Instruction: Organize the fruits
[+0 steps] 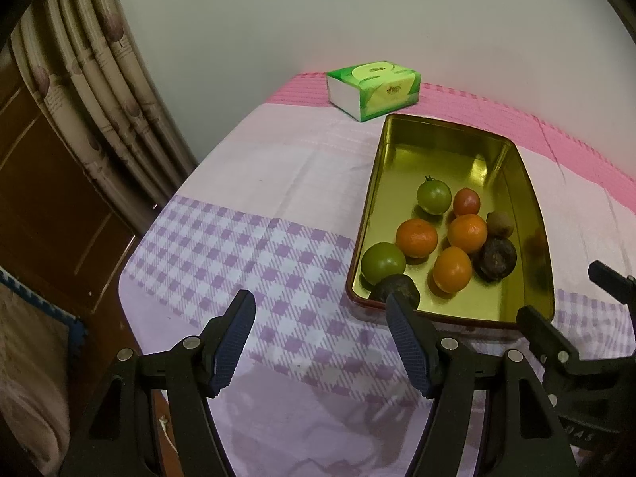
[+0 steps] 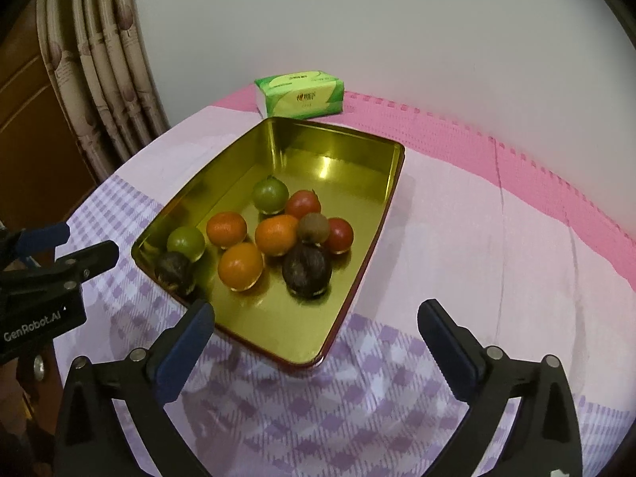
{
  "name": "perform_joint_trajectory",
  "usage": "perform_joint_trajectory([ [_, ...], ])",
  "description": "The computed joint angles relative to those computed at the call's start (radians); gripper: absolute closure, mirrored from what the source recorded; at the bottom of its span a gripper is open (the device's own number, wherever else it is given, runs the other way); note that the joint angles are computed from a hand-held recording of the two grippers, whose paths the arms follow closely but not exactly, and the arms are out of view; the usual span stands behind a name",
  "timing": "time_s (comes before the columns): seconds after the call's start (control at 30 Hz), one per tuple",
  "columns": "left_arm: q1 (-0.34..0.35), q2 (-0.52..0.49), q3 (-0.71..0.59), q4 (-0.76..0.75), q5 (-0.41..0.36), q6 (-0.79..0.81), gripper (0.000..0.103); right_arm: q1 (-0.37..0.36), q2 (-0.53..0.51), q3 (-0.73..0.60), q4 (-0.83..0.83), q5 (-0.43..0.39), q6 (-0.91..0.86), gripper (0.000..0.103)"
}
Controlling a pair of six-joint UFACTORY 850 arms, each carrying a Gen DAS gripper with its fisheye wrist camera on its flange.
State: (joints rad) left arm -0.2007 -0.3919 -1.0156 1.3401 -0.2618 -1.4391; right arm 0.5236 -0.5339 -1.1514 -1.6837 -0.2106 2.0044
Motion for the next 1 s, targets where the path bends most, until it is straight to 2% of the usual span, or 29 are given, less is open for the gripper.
perform_joint_trajectory([
  [1.0,-0.014,-0.003,0.004,0.012,-0.005,0.001,0.034,0.022,-0.006,0.001,0.044,-0.025,-0.045,0.002],
])
